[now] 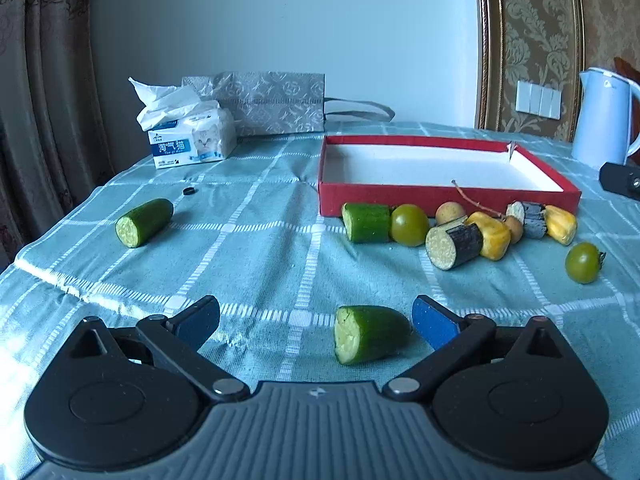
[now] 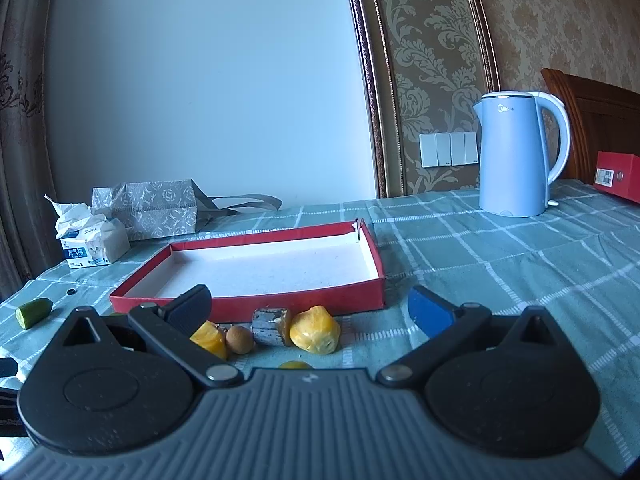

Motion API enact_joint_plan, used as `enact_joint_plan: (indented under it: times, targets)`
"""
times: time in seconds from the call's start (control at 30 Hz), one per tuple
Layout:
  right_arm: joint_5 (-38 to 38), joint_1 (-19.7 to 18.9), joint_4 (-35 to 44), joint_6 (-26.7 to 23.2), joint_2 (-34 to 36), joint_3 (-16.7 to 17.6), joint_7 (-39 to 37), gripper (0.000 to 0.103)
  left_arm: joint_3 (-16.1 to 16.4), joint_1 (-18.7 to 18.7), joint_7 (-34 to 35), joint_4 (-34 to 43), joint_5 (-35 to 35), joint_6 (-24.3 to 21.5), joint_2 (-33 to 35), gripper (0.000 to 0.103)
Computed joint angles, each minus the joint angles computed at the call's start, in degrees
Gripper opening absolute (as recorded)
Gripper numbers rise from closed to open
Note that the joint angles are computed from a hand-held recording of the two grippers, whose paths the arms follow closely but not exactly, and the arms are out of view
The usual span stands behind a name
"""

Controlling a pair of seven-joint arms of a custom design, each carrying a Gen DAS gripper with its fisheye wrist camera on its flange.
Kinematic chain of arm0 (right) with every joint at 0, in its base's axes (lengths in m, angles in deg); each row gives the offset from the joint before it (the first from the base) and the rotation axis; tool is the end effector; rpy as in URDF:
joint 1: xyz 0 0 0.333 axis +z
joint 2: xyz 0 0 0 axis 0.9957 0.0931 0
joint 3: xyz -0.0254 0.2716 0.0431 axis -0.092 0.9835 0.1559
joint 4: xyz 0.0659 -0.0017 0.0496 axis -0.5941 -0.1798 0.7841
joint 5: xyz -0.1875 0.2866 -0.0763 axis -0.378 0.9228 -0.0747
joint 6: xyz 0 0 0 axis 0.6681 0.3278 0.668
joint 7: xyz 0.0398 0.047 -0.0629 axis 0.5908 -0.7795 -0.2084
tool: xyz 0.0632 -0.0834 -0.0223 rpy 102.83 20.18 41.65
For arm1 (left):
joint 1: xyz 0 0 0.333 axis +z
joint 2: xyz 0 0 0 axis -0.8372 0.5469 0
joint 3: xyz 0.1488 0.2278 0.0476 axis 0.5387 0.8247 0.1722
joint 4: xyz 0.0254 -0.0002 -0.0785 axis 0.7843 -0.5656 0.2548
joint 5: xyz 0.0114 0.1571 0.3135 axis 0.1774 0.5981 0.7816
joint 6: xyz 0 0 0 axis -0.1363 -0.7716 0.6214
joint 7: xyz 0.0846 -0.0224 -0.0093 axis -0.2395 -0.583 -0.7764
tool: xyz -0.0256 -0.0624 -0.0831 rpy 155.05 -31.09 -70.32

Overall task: Organize fruits
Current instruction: 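Move the left gripper toward the green cucumber piece on the cloth, then close the left gripper on the cucumber piece while the right gripper grasps a green tomato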

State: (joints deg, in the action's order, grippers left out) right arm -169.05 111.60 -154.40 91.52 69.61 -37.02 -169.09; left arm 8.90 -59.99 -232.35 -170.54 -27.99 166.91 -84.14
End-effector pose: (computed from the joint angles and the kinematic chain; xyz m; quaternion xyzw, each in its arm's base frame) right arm 0.3806 0.2680 0.4408 -0.3382 0.7174 -0.5065 0.3383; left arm 0.5041 -0.0285 0.4308 -0.4228 0.7645 -0.4113 0.2600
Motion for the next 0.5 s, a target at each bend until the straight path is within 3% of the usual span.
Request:
enact_joint_plan:
  times: [0.37,0.5]
  targets:
    - [-0.3,-0.1,-1.3,0.5,-1.3,0.0,0.6,0.103,-0.7,-0.8,-4.4,0.5,5.2,2.3,1.2,0.103]
    - [0.4,-0.2,-2.0,0.0,-2.3,0.3,-0.1,0.103,-0.6,-0.7,-7.9,0.6,9.3,0.5,1.6,0.081]
